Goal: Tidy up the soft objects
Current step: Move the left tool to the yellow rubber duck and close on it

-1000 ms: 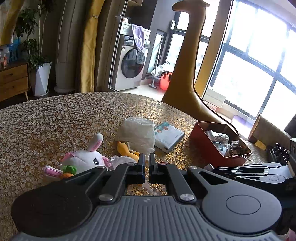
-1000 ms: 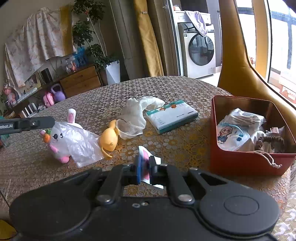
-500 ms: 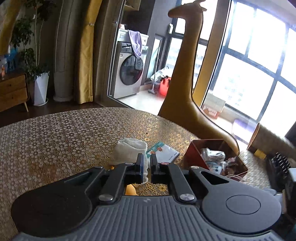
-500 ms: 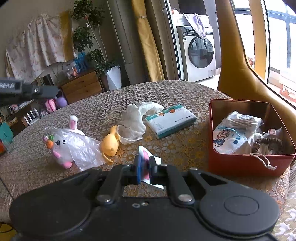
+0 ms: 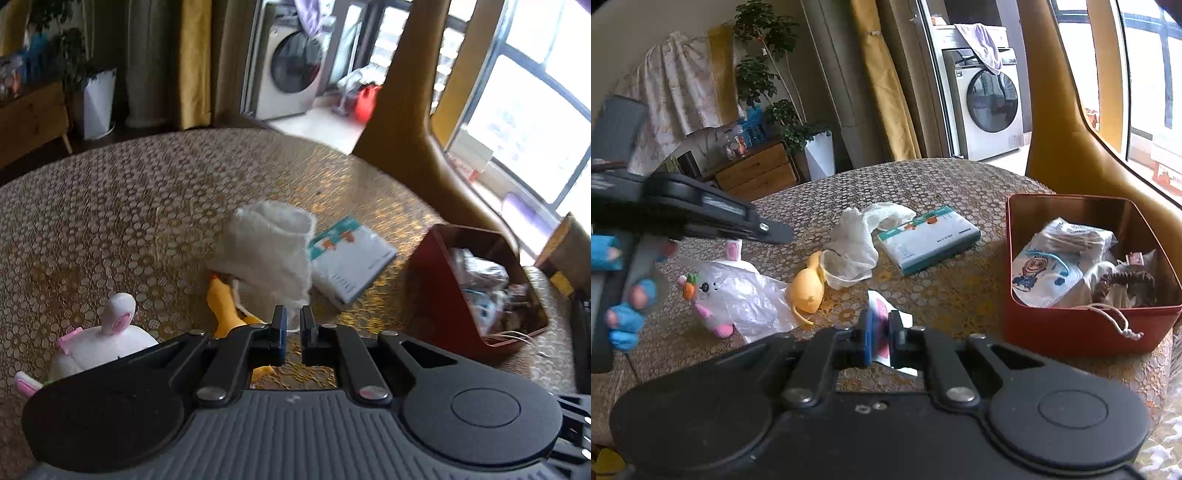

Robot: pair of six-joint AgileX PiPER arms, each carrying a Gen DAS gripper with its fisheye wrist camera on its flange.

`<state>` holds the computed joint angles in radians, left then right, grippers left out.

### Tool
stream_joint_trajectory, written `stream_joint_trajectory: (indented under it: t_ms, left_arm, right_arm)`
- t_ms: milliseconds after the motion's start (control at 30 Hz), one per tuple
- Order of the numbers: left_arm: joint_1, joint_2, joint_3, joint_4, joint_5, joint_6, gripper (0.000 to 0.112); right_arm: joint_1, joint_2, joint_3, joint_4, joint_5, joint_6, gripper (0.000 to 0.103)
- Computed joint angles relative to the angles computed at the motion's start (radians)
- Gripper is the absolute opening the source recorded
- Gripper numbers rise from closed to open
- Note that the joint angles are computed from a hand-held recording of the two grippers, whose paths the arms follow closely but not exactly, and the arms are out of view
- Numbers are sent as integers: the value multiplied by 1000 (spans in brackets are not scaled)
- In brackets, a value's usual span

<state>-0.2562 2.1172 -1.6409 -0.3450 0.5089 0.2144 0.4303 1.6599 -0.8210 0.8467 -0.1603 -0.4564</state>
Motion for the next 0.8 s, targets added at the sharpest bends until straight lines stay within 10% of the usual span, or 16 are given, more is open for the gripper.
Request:
stream_joint_trajectory:
  t_ms: [133, 200, 267, 800]
  left_arm:
    - [1, 75, -79, 89, 35, -102, 10]
    - [5, 98, -95, 100, 40, -118, 30]
    - [6, 112, -99, 112, 35, -127, 83]
    - [-31, 213, -183, 269, 54, -226, 83]
  right_arm:
    - [-15, -1, 6, -106, 6, 104, 7]
    - [-23, 2, 6, -150, 10, 145, 7]
    - [-33, 5, 7, -222, 14, 215, 7]
    - [-67, 43, 4, -473, 24, 470, 7]
